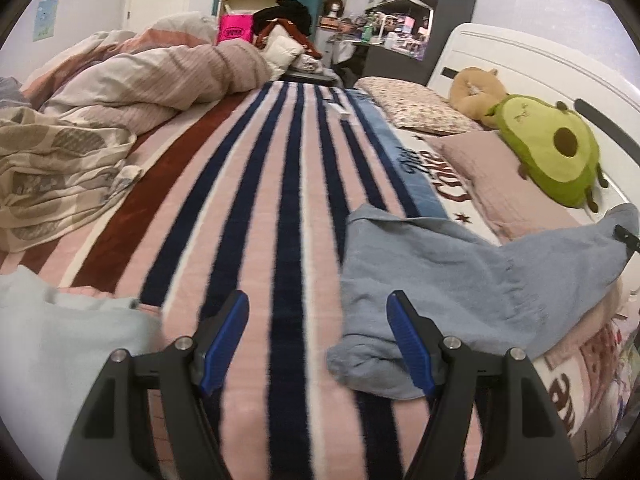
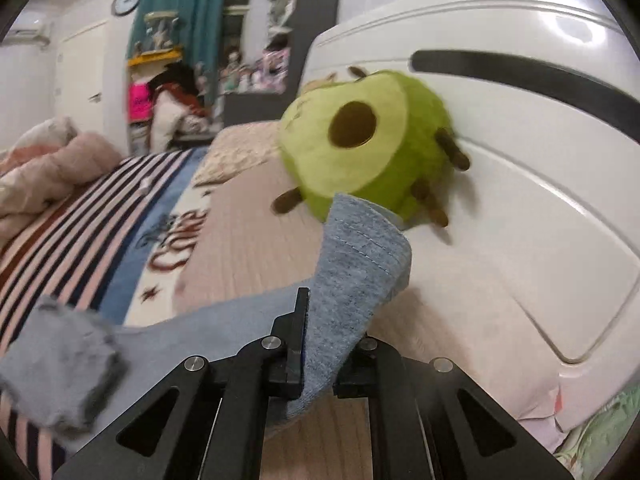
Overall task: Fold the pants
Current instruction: 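Lift the leg end with the right gripper and fold it over the pants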
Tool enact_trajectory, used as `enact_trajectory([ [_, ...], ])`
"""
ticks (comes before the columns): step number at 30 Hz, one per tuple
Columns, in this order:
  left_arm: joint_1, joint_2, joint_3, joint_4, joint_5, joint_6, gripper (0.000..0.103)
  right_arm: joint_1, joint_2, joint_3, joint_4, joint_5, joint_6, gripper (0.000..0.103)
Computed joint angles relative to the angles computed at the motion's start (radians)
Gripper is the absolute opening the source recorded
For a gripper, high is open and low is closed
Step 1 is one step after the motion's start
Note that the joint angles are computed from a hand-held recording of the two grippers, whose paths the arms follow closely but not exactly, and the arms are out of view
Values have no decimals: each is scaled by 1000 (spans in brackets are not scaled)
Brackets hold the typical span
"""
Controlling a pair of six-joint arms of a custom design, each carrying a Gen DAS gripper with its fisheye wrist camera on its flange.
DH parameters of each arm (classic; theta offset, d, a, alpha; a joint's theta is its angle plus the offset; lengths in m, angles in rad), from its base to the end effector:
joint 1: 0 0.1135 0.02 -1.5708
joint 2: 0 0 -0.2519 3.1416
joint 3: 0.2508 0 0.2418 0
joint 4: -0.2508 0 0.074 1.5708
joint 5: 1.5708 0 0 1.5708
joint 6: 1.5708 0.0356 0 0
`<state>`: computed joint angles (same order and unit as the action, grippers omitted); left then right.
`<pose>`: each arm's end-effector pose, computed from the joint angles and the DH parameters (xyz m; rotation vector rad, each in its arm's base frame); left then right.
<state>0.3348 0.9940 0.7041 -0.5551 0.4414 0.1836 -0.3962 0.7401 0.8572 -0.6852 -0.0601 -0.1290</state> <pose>0.1889 0.0496 0.2358 0.0219 2.3297 -0.2775 0.1410 -0.0567 0.3114 0.2510 2.1328 -0.2432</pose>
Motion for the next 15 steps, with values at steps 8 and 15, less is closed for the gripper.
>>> enact_trajectory([
  [8,59,-43,18,-64,52,44,68,496,119,106,37,43,211,2],
  [15,235,-14,50,-124,147,181,68,1008,574,227,273,134,314,3],
])
